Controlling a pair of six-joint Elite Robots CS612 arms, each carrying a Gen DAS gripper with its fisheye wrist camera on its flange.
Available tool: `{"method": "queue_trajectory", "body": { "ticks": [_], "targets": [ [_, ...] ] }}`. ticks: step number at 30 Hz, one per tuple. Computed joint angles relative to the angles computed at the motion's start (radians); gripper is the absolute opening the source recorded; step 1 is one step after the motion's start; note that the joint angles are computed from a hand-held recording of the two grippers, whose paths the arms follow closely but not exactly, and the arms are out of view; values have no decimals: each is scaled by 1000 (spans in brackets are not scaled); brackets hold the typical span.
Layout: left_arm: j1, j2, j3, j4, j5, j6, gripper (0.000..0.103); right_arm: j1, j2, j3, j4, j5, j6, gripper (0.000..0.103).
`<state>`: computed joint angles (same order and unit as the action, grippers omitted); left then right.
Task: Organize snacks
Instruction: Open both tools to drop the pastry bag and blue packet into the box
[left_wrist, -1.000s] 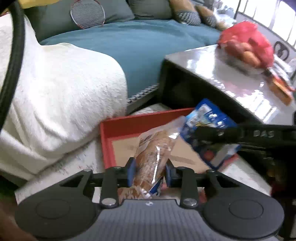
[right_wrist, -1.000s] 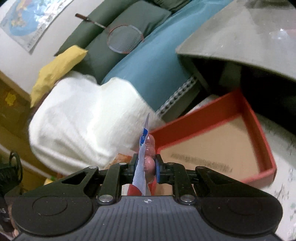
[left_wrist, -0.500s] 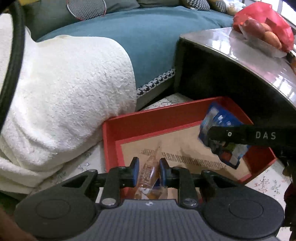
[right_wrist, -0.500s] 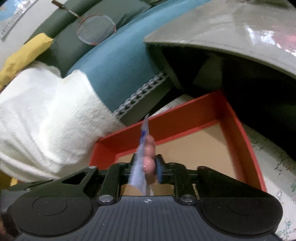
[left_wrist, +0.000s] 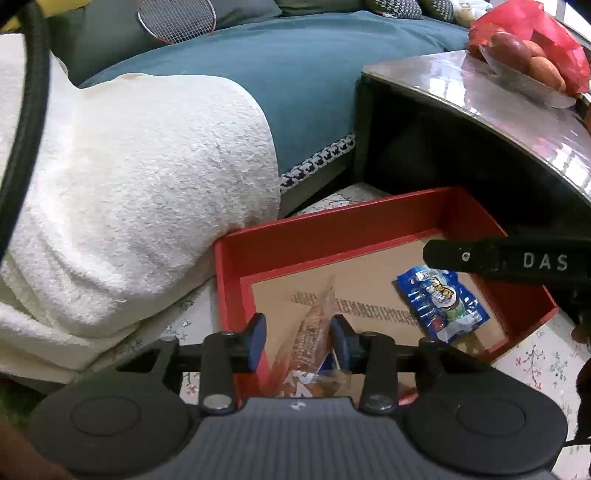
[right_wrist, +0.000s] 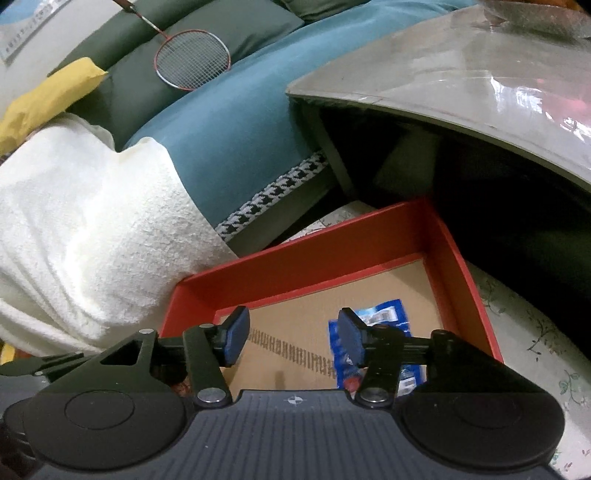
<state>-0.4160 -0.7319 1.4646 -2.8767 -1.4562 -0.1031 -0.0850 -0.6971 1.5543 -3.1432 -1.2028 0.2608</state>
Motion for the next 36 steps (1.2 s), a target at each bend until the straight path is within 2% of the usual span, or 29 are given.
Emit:
{"method": "queue_trajectory", "body": {
  "ticks": [4, 8, 14, 17, 22, 27, 32, 36],
  "targets": [
    [0, -10, 14, -8, 11, -7, 40, -3, -7, 10, -12, 4, 2, 67],
    [2, -26, 31, -12, 27, -22, 50, -5, -18, 22, -5, 10, -11, 68],
    [10, -50, 59, -22, 18, -46, 53, -7, -33, 40, 5, 18, -21, 70],
    [13, -45, 47, -3, -6, -54, 54, -8, -37, 49, 1, 33, -14, 73],
    [10, -37, 40, -7, -21, -61, 55, -8, -45, 60, 1, 33, -26, 73],
    [11, -39, 43, -15, -23, -65, 57, -12, -42, 57, -1, 34, -1, 73],
    [21, -44, 53, -14, -64, -70, 61, -12, -44, 58, 11, 33, -16, 74],
    [6, -19, 34, 29, -36, -54, 58, -16, -47, 64, 7, 44, 0, 74]
  ]
}}
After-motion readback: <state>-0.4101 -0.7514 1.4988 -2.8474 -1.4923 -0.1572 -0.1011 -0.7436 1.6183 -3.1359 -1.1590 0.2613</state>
